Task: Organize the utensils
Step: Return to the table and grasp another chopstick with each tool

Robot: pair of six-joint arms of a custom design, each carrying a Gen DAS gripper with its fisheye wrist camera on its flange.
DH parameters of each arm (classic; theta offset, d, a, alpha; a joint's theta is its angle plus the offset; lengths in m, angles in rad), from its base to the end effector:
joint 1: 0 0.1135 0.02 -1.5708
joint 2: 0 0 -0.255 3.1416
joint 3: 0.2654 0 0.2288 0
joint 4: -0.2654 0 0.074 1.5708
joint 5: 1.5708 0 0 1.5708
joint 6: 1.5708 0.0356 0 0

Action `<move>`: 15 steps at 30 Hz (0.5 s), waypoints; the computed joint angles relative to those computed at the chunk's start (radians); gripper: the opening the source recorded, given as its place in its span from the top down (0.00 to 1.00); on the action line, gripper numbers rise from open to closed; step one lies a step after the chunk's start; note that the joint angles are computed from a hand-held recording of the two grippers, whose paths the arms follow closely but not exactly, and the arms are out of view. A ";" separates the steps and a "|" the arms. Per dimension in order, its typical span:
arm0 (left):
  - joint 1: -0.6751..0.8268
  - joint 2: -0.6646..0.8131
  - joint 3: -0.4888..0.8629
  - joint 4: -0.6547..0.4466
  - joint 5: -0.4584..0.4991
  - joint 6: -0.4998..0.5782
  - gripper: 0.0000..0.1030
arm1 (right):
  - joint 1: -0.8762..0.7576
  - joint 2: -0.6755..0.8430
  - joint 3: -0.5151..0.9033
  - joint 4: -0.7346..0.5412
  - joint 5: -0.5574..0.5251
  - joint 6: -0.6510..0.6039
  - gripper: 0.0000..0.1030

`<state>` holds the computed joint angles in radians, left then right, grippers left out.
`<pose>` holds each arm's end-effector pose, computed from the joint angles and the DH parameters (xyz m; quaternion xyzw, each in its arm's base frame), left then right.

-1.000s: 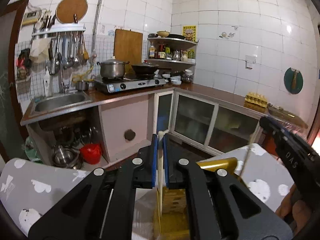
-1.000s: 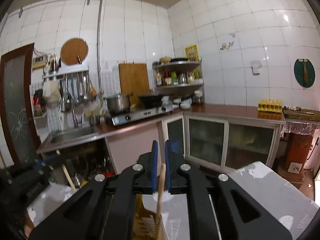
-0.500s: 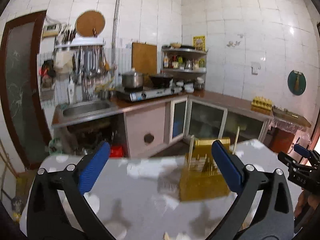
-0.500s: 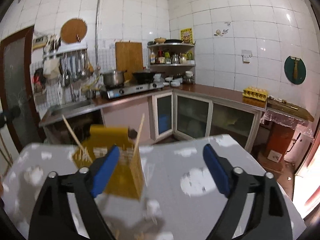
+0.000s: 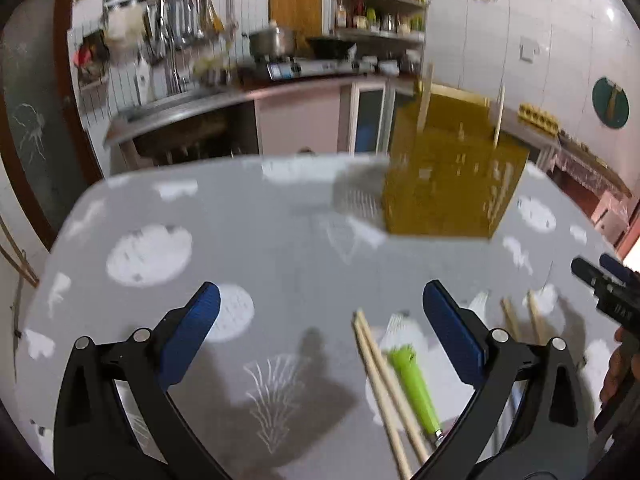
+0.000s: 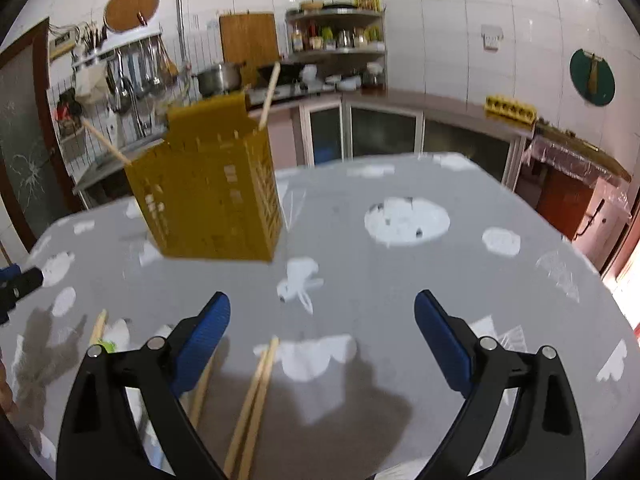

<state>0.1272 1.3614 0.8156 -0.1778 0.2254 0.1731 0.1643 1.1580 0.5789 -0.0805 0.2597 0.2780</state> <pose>0.2672 0.0261 0.2276 0.0670 0.9045 -0.0403 0.4192 0.2195 0.0271 0.2100 0.1075 0.8858 -0.0177 0.4512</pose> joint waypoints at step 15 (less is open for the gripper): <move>-0.041 0.219 -0.005 0.024 -0.118 -0.047 0.05 | 0.038 0.224 0.043 -0.045 0.073 0.037 0.12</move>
<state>0.0861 1.5804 0.8103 -0.1540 0.1077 0.1259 0.2026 1.3819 0.6223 -0.1259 0.3326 0.3147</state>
